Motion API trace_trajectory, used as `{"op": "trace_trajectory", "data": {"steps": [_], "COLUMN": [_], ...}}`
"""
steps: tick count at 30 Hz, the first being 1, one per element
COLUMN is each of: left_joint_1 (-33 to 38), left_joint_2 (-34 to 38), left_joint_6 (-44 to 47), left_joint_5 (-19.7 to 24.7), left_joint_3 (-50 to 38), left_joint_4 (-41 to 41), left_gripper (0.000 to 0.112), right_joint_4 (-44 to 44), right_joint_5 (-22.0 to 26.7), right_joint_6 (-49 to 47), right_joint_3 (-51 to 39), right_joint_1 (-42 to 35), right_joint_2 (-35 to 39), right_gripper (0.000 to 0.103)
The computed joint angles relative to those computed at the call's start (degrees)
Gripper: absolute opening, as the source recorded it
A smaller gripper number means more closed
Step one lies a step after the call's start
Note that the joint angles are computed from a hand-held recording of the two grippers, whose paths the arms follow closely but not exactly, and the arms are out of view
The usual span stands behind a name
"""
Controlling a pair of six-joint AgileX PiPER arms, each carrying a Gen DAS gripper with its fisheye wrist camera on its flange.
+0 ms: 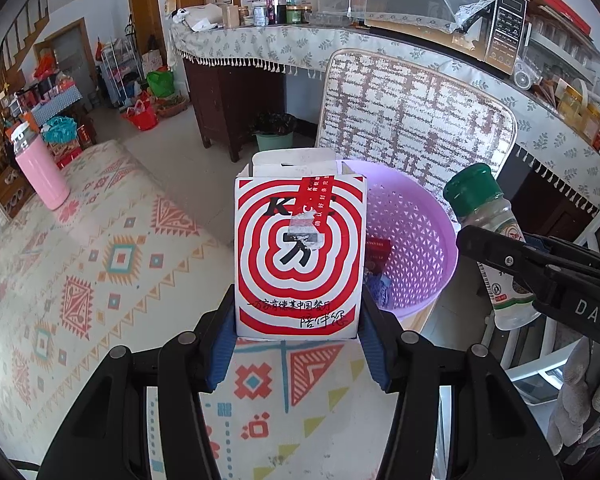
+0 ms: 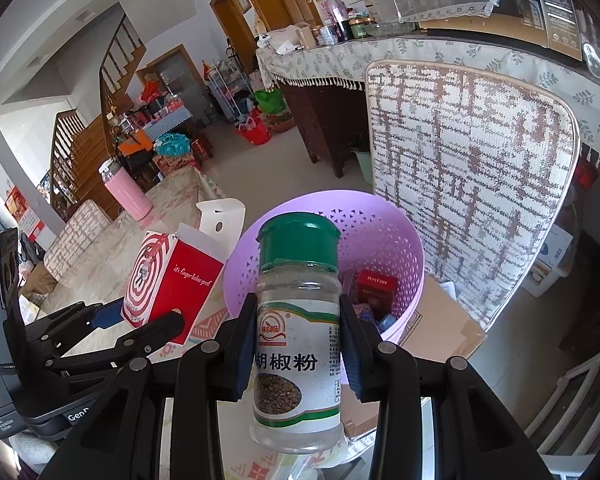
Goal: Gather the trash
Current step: 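Lower the spiral box and spice jar over the pink basket opening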
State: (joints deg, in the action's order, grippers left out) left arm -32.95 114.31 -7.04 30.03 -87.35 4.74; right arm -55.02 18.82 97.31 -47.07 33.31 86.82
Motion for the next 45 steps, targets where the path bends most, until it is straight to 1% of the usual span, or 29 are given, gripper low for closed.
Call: {"op": "trace_trajectory", "data": {"steps": [13, 20, 35, 39, 45], "left_joint_1": [-0.7, -0.3, 0.0, 0.2, 0.5], "left_joint_2": [4.2, 6.6, 9.4, 10.7, 13.5], "left_joint_6": [-0.6, -0.3, 0.3, 1.1, 2.3], "left_joint_5": [2.3, 3.3, 4.1, 4.2, 5.5], "left_joint_3": [-7.9, -11.3, -14.6, -16.2, -20.2], "left_joint_4": [1.2, 0.5, -0.5, -1.2, -2.6], "left_gripper": [0.053, 0.053, 0.053, 0.053, 0.053], "right_joint_4": [-1.1, -3.2, -4.9, -6.4, -9.7], "right_joint_5": [-1.3, -1.7, -2.3, -3.0, -4.1], "right_joint_6": [-1.2, 0.6, 1.9, 3.2, 6.6], "right_joint_3": [-2.1, -2.5, -3.2, -3.5, -3.6], "right_joint_1": [-2.7, -3.6, -5.2, -6.0, -7.1], "right_joint_2": [1.4, 2.3, 3.9, 5.0, 6.2], "right_gripper": [0.04, 0.04, 0.04, 0.04, 0.04]}}
